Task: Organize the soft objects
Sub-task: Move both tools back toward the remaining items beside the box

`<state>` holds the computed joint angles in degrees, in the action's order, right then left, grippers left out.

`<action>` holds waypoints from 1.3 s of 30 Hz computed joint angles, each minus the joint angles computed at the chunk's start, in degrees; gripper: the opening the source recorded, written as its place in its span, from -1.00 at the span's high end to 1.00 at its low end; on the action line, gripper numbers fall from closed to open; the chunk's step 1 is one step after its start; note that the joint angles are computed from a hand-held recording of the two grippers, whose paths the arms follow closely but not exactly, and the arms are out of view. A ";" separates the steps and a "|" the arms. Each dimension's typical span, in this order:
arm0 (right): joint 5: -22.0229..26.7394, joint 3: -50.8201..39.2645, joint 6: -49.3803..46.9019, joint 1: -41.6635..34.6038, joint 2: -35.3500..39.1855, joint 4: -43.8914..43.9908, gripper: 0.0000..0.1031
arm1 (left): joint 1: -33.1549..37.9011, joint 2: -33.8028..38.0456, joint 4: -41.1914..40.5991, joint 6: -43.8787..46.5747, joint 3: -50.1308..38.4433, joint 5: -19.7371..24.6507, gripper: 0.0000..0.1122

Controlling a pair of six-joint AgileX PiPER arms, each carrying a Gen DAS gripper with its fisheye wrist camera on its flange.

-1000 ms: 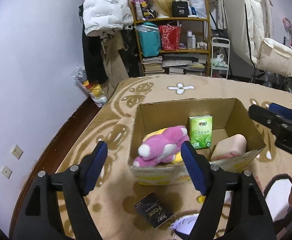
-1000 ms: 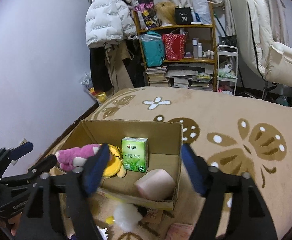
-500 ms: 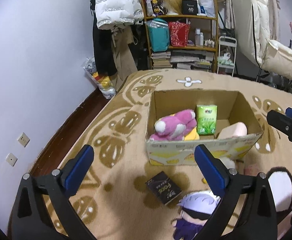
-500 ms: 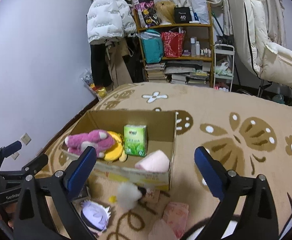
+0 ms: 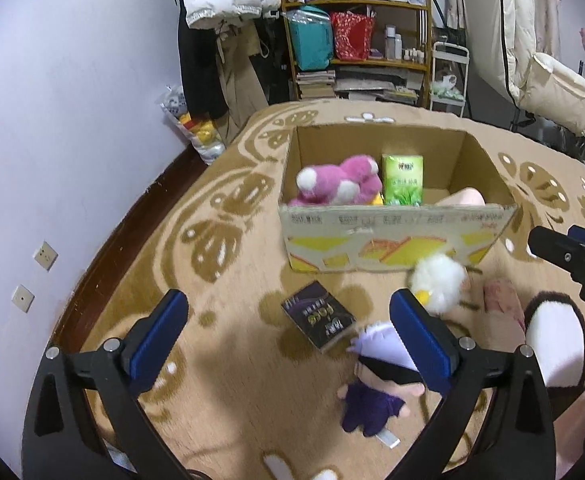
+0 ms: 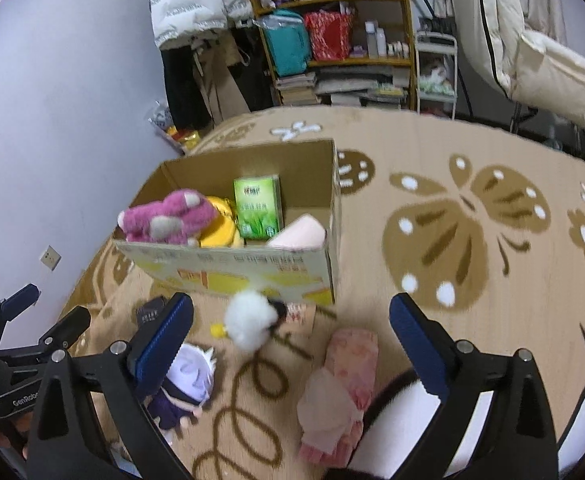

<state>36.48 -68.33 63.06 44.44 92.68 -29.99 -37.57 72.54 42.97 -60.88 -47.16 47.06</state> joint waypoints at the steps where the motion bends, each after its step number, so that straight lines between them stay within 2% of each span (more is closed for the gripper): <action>1: 0.00 0.29 -0.38 -0.16 0.00 0.84 -0.99 | -0.59 0.16 -0.03 -0.32 0.25 0.21 -0.78; 12: 1.63 1.81 -0.87 -1.31 1.35 5.16 -0.99 | -5.48 4.70 0.00 -1.90 0.31 2.39 -0.78; 20: 0.98 1.77 -4.52 -4.48 3.74 11.76 -0.98 | -4.14 8.79 -3.68 0.98 -0.33 -1.80 -0.78; 27: 2.12 0.23 -6.91 -6.05 6.89 15.37 -0.81 | -4.31 11.67 -5.23 2.34 -1.37 -3.02 -0.78; 32: 3.55 -1.56 -8.91 -7.25 9.61 17.76 -0.64 | -2.99 13.24 -8.55 5.45 -1.93 -4.85 -0.78; 34: 3.91 -2.06 -10.26 -7.85 10.68 19.35 -0.51 | -2.47 14.18 -9.66 6.60 -2.23 -5.55 -0.78; 39: 4.71 -2.91 -13.65 -9.39 12.70 23.51 -0.45 | -1.91 16.70 -11.38 8.63 -3.12 -6.36 -0.78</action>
